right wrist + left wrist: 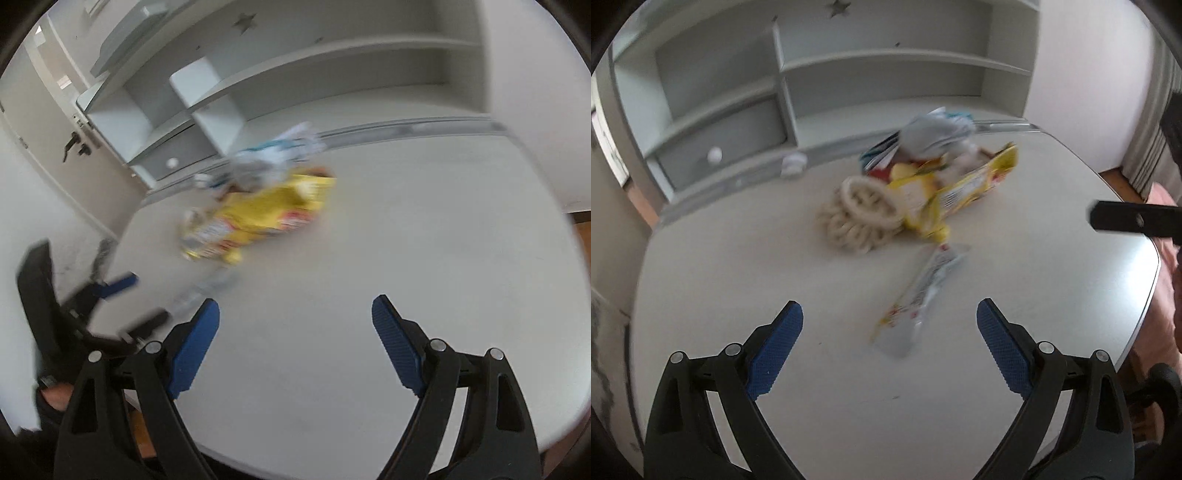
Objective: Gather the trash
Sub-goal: 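Grasp the yellow snack bag with the right tool while the left grasps a silver wrapper, then carry the yellow bag and silver wrapper to the bin and release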
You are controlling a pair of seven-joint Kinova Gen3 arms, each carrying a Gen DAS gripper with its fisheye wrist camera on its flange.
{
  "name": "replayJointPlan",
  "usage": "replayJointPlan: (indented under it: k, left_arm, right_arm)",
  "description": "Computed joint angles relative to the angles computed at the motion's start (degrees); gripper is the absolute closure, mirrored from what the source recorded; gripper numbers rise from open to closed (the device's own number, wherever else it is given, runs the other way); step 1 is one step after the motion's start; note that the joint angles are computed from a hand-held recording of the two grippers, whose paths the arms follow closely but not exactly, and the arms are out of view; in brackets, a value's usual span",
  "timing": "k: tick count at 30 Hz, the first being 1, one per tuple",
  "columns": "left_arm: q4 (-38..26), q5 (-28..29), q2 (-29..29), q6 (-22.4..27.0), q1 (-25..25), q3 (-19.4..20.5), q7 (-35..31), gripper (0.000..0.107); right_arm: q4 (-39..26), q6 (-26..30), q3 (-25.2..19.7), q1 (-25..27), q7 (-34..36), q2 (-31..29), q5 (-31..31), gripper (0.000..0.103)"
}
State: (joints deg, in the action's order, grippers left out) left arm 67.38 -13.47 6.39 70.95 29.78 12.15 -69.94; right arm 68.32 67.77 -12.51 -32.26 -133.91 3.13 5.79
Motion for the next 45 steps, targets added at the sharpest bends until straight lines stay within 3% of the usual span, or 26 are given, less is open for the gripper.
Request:
replayJointPlan:
  k: [7, 12, 13, 14, 15, 17, 18, 20, 25, 29, 33, 39, 41, 45]
  left_arm:
    - [2.21, 3.82, 0.09, -3.45, -2.01, -0.11, -4.77, 0.017]
    - [0.63, 4.2, 2.6, -2.61, -1.23, -0.41, -5.61, 0.053]
    - [0.76, 2.73, 2.58, -2.92, 0.22, -1.13, -4.93, 0.067]
    - [0.71, 2.2, 2.64, -2.91, 0.63, -1.14, -5.04, 0.079]
    - [0.72, 2.6, 2.52, -2.84, -0.02, -0.53, -5.15, 0.08]
    - [0.62, 4.91, 2.13, -3.11, -1.11, -0.2, -5.41, 0.099]
    - [0.48, 5.06, 1.87, -3.04, -0.74, -0.68, -5.18, 0.099]
    - [0.05, 4.95, 1.68, -2.4, -0.65, -0.72, -4.36, 0.1]
    - [0.75, 3.25, 0.39, -2.17, 0.32, -0.15, -2.35, 0.101]
    - [1.11, 2.96, -0.64, -2.1, 0.72, 0.48, -0.29, 0.102]
    - [1.01, 2.22, -0.82, -2.17, 0.93, 0.74, 1.62, 0.102]
    - [0.17, 0.49, -1.04, -2.09, 1.3, 1.1, 4.06, 0.102]
    - [-0.49, -0.23, -0.65, -1.83, 1.7, 1.21, 4.65, 0.102]
    - [-0.32, -0.98, -1.06, -2.2, 2.43, 1.38, 5.91, 0.102]
  right_arm:
    - [-12.74, 1.77, 2.53, -0.48, -4.39, 10.47, -6.23, 0.021]
    - [-18.87, 4.12, 4.04, -0.16, -7.82, 15.68, -10.18, 0.021]
    - [-20.75, 5.6, 4.32, -0.37, -8.26, 17.0, -10.37, 0.022]
    - [-22.62, 6.8, 4.64, -0.75, -8.6, 18.24, -10.29, 0.024]
    - [-24.19, 8.14, 4.96, -1.19, -8.84, 19.21, -10.06, 0.028]
    - [-25.93, 10.06, 5.28, -1.59, -8.55, 20.19, -10.03, 0.046]
    - [-25.56, 10.02, 5.12, -1.27, -8.1, 20.02, -10.69, 0.051]
    - [-25.15, 10.56, 5.01, -1.0, -7.13, 19.58, -11.3, 0.073]
    - [-22.13, 12.64, 5.43, -2.8, -5.49, 15.54, -5.88, 0.094]
    - [-22.56, 16.84, 5.88, -6.87, -4.55, 13.31, 3.03, 0.096]
    - [-24.91, 20.73, 13.89, -17.49, -2.04, 12.51, 12.35, 0.097]
    - [-32.13, 27.95, 25.69, -32.19, 7.66, 17.09, 26.03, 0.097]
    - [-32.34, 28.79, 24.68, -32.93, 9.9, 17.66, 29.14, 0.097]
    - [-30.83, 28.64, 16.13, -28.25, 7.92, 16.48, 31.99, 0.097]
